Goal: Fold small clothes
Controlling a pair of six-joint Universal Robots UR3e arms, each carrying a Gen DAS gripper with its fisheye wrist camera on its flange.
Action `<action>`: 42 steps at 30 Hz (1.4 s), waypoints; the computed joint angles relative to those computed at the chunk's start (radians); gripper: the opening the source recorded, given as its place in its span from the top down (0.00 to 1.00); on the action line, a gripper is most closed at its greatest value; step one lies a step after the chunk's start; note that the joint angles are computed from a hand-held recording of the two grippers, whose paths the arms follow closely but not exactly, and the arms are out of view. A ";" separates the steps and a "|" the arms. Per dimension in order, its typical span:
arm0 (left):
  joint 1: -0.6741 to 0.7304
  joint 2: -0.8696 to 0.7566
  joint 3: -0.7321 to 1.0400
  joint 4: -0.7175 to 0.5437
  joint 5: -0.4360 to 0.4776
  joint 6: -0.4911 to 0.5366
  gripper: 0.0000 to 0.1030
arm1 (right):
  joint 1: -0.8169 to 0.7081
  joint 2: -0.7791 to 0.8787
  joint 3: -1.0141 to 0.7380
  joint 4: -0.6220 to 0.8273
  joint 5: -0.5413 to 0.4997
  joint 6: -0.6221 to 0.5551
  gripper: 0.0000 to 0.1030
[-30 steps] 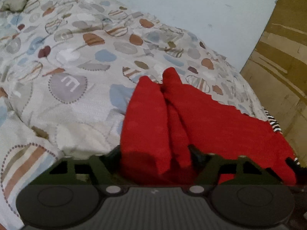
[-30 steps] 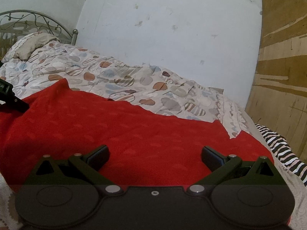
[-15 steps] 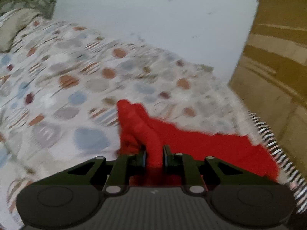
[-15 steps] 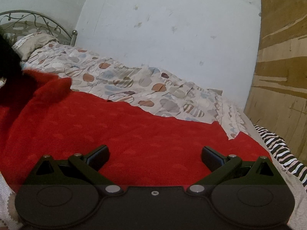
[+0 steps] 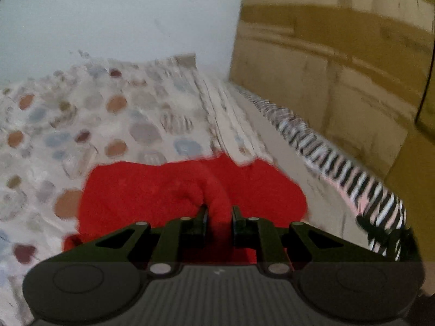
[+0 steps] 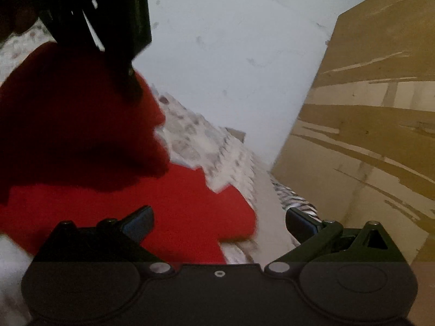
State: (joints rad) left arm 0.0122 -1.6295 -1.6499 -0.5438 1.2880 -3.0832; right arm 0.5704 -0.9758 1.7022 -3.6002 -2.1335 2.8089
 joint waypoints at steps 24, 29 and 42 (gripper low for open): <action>0.343 0.564 -0.565 0.185 -0.326 0.050 0.01 | -0.131 -0.100 0.249 -0.126 0.239 0.220 0.00; 0.590 0.905 -0.720 -0.173 -0.446 0.226 0.01 | -0.163 -0.143 0.305 -0.161 0.307 0.249 0.00; 0.539 0.613 -0.769 0.150 -0.390 0.266 0.01 | -0.423 -0.352 0.168 0.218 0.987 0.501 0.00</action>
State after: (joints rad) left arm 0.5517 -1.0167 -2.4186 -0.3935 0.8977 -2.8171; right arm 0.1475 -1.3277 1.8705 -3.3820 -1.1467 3.3100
